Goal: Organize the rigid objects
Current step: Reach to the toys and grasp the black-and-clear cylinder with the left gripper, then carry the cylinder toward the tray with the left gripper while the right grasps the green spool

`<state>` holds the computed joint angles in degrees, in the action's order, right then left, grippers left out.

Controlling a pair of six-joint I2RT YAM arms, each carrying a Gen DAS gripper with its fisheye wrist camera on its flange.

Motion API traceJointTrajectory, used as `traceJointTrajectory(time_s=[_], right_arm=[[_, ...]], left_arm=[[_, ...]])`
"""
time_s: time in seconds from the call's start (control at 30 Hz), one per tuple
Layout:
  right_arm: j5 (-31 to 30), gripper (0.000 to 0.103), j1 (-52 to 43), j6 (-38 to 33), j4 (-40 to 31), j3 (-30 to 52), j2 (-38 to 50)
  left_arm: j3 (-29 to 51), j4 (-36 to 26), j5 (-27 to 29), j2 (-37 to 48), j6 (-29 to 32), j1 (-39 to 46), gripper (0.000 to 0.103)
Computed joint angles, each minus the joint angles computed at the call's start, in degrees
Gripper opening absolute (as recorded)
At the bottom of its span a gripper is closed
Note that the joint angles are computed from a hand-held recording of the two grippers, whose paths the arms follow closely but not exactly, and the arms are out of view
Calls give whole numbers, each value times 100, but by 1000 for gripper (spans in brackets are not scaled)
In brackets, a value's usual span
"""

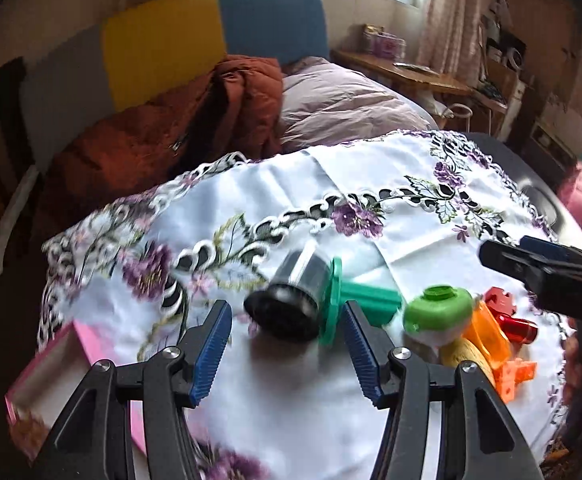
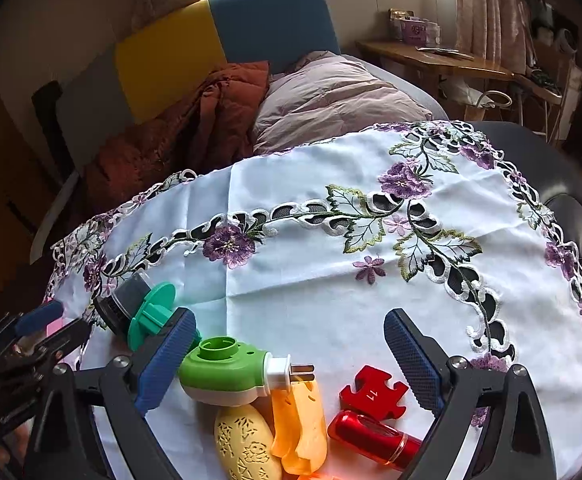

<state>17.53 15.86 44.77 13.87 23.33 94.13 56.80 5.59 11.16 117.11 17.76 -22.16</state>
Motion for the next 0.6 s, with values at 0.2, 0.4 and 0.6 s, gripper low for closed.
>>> traceJointTrajectory(time_s=[0.2,0.4,0.6], right_arm=[[-144,96,-76,-9,60,-16,-1],[-205,96,-76,-32,88,31,72],[-217,96,-119,-54,75,76,159]], left_arm=[[1113,-568,-112,837,274,-109,58],[2376,-1577,14,1740,569,-135,57],[2497,-1611,96,1974,531,-186,43]])
